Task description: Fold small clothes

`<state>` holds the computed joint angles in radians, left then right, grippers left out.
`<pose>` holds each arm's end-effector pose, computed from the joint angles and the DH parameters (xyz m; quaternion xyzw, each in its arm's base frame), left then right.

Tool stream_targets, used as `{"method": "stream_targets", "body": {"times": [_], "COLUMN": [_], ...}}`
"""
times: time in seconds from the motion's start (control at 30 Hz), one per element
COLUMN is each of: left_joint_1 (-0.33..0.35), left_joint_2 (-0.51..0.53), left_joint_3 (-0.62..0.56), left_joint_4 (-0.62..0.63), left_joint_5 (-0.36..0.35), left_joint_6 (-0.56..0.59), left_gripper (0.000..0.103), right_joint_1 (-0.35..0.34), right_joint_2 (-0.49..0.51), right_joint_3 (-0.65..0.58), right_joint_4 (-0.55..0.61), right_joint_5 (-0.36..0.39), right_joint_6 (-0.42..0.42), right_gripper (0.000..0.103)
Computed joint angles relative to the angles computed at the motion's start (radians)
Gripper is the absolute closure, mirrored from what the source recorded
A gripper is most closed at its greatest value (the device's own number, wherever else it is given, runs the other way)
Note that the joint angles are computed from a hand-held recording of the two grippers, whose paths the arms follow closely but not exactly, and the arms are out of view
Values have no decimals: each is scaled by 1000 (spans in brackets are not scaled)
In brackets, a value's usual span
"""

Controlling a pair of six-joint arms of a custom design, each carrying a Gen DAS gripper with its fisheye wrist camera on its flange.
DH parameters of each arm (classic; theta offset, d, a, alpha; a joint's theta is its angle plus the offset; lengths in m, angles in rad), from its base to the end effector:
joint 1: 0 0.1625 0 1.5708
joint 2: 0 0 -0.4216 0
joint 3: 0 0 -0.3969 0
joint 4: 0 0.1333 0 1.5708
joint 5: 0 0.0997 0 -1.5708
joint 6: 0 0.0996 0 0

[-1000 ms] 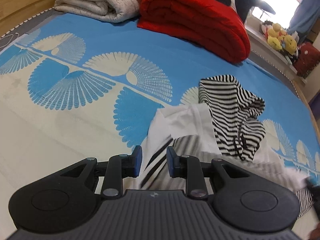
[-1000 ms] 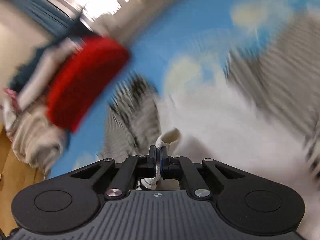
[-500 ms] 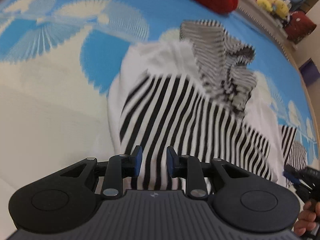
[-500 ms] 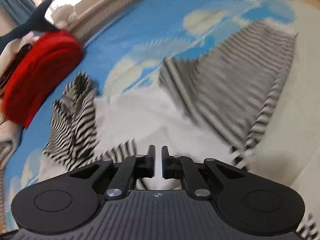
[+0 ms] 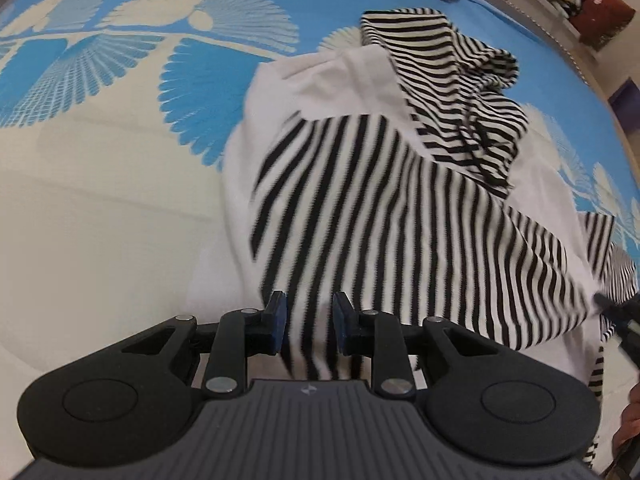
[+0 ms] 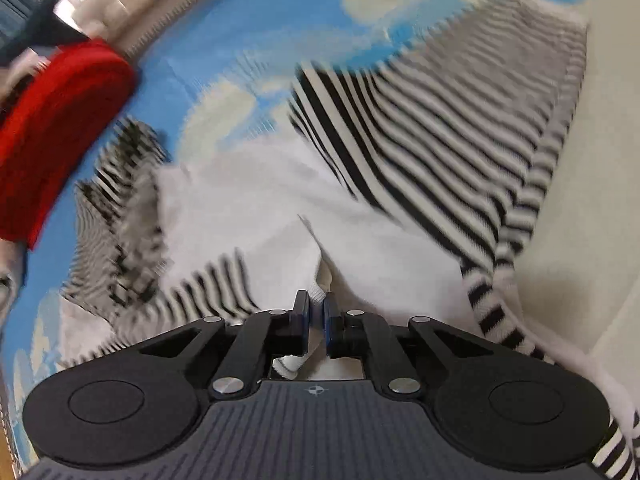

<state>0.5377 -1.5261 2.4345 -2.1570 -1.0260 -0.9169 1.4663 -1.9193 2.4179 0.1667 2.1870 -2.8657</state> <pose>-0.1892 -0.3281 0.1583 0.0983 0.9465 -0.1331 0.2769 0.0537 -0.2138 0.2403 -0.2923 -0.8164 0.4387 0.2360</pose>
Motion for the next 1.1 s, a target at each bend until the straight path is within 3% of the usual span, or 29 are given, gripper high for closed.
{"method": "stream_targets", "body": {"times": [0.07,0.13,0.17,0.23,0.27,0.3,0.37,0.4,0.47,0.53,0.57,0.6,0.63,0.67,0.73,0.77,0.8,0.87,0.97,1.1], "left_joint_1": [-10,-9,-7,0,3,4,3,4,11,20,23,21,11,-4,-31,-33,-28,-12,-34,-100], "left_joint_2": [6,10,7,19,23,25,25,26,34,53,63,67,70,71,67,70,87,136,155,152], "left_joint_3": [5,5,10,9,8,7,10,13,18,15,14,11,4,-2,4,9,8,-12,-28,-40], "left_joint_4": [-26,-34,-36,-35,-30,-28,-37,-50,-65,-47,-39,-33,-19,-11,-59,-90,-105,-50,-28,-70], "left_joint_5": [-4,-13,-17,-22,-24,-26,-32,-39,-59,-70,-75,-75,-68,-58,-49,-58,-76,-98,-74,-41], "left_joint_6": [14,25,28,29,29,29,35,45,62,73,79,82,79,82,111,125,131,100,77,95], "left_gripper": [76,76,76,76,76,76,76,76,75,76,76,76,76,75,73,69,66,66,66,64], "right_joint_1": [86,116,105,15,2,30,116,152,141,27,-31,-80,-113,-104,11,39,32,-48,-59,-98], "right_joint_2": [-36,-30,0,34,43,53,62,47,2,-3,34,74,81,64,113,113,100,74,64,-98], "right_joint_3": [10,3,-9,-24,-25,-25,-23,-19,-7,-21,-40,-57,-58,-51,-72,-62,-54,-52,-61,-56], "right_joint_4": [-48,-34,-1,88,101,85,10,-32,-55,42,106,161,182,169,143,103,91,151,188,183], "right_joint_5": [49,105,134,119,130,177,244,243,143,-13,-53,-70,-81,-71,56,90,81,8,40,-51], "right_joint_6": [-35,-22,21,101,128,132,47,-15,-90,-76,-43,-23,-21,-20,-54,-109,-133,-110,-53,-157], "right_gripper": [97,97,96,94,91,91,91,91,88,82,76,77,78,78,71,63,59,58,59,58]}}
